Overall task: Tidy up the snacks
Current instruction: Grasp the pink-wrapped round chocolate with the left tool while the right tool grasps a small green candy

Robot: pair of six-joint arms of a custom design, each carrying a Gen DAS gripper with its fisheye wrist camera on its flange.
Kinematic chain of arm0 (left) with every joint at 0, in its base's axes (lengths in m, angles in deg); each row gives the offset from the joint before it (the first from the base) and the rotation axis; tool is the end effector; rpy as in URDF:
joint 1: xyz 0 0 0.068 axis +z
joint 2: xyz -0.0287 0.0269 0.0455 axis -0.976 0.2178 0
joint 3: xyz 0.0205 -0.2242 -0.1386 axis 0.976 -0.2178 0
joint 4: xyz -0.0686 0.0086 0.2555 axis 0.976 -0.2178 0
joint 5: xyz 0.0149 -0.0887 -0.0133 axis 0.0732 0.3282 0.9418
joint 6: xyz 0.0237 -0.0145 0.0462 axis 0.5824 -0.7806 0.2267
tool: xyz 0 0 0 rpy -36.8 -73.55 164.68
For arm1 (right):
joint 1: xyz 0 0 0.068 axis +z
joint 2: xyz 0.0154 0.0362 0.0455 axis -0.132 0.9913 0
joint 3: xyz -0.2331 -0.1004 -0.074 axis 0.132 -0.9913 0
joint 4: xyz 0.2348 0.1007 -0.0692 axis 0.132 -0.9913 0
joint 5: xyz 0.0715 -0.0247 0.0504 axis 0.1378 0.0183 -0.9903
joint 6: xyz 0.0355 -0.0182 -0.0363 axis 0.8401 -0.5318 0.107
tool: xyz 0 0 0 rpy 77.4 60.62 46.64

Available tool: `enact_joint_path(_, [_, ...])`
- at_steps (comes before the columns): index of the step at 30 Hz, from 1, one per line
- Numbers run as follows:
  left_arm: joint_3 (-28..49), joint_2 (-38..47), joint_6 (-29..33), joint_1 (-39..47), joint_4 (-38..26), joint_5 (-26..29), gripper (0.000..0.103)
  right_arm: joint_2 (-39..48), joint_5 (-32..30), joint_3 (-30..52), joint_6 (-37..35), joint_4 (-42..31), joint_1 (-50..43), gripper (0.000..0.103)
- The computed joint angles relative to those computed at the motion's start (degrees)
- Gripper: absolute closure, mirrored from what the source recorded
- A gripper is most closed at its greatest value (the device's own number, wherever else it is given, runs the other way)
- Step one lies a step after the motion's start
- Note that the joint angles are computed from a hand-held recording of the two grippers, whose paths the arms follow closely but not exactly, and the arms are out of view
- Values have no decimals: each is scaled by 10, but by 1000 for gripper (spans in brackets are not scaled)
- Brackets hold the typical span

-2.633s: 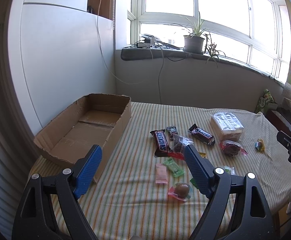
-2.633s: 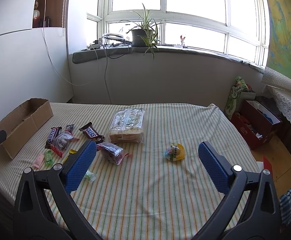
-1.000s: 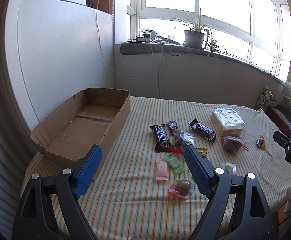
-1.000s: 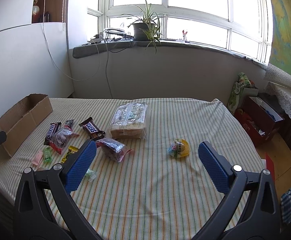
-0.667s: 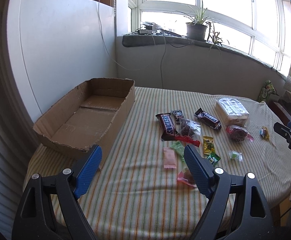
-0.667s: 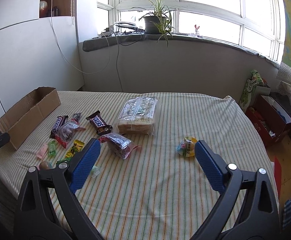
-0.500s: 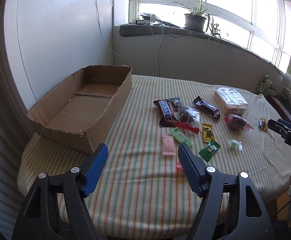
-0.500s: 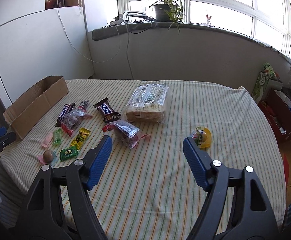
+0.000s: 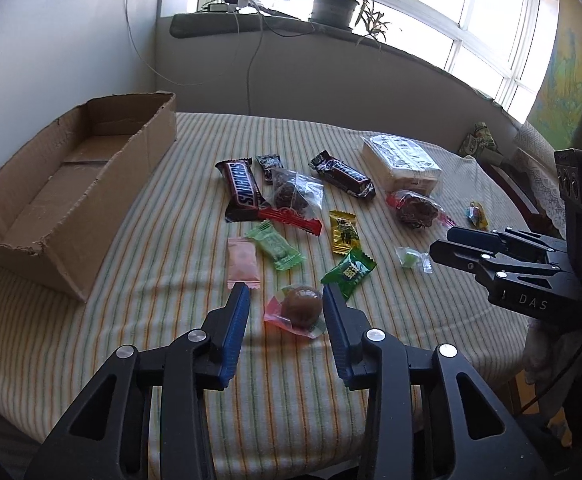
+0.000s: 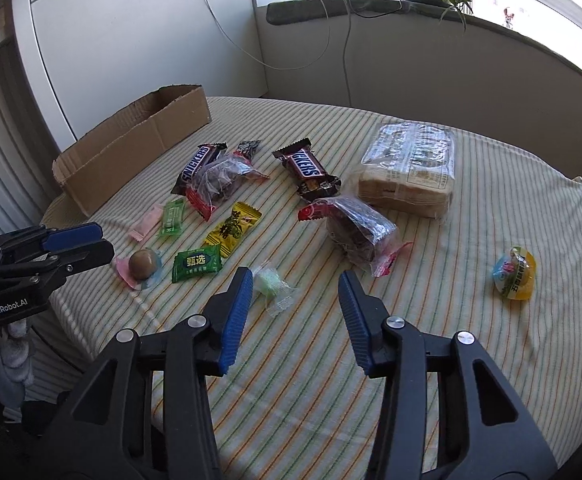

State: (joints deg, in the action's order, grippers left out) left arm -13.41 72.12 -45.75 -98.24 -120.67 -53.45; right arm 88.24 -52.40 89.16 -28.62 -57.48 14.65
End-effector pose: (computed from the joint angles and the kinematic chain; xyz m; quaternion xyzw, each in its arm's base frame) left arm 0.1441 -0.0509 0.2229 -0.0202 0.9255 -0.0896 0.3675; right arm 0.2355 0.1048 0.2087 -0.2567 0.8943 0.1555 0.3319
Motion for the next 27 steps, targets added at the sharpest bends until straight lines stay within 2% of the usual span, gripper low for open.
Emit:
enact_joint_path(3, [2,24,9,-2,16,12,74,31,1,10,-9,5,11,65])
enact_joint_path(14, [-3,82,31,-12,50,11,74,106,-12,45,-24,9,15,65])
enact_joint_path(18, [-13,91,34,-11,64,9,77,117,-17,49,-30,8,15,65])
enact_joint_path(20, [-15,88,35,-6,68,16,79,119,-12,49,-33,9,20,70])
enact_joint_path(22, [-17,86,34,-6,71,15,79,120,-7,48,-34,9,26,80])
enact_joint_path(27, [-18,79,32,-14,68,7,79,116,-7,43,-34,11,29,83])
